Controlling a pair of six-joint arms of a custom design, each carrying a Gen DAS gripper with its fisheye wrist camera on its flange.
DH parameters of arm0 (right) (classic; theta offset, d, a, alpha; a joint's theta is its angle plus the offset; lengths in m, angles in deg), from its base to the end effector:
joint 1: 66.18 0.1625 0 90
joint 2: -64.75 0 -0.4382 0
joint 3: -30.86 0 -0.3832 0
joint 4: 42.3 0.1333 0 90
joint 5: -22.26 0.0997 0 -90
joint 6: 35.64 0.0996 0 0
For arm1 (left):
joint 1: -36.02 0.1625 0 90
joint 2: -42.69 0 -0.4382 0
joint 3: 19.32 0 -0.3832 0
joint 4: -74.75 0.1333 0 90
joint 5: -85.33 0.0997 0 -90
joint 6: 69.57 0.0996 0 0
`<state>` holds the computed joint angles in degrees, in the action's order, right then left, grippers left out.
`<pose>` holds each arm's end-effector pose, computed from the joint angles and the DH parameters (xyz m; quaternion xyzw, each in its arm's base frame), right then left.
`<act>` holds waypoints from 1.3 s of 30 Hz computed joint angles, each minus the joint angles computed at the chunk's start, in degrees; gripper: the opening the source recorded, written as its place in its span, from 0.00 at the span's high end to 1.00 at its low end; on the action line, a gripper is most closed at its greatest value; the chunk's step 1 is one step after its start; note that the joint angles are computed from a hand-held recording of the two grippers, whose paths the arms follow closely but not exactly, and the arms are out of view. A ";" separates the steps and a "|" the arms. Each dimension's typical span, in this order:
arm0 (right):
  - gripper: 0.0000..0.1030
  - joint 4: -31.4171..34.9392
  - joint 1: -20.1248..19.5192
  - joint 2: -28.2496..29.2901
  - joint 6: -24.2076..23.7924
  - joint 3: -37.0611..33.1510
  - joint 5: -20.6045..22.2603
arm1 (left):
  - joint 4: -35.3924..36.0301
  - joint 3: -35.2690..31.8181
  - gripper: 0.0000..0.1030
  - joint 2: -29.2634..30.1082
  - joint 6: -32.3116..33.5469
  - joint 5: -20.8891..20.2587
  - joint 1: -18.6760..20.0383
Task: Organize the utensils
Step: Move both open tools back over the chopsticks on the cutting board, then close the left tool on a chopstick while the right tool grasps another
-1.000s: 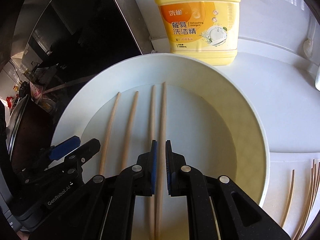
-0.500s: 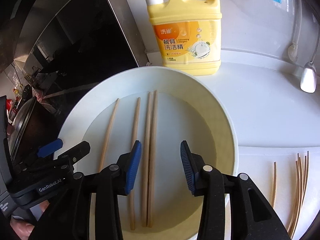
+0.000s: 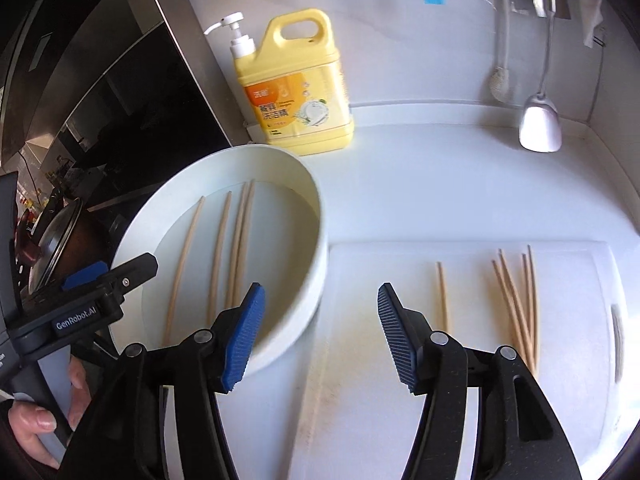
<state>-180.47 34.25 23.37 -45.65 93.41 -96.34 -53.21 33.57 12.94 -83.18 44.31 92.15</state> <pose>0.2317 -0.7857 0.2811 0.1104 -0.9375 0.2271 0.2393 -0.2984 -0.8185 0.1917 0.1061 0.8978 -0.2729 0.3290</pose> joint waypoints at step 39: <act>0.41 -20.83 -13.90 -16.57 -18.49 24.03 4.52 | -18.80 15.13 0.07 7.36 -7.77 2.26 -9.24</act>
<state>-201.30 20.35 6.80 -64.13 117.44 -91.82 -72.01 48.71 20.30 -90.95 46.56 82.91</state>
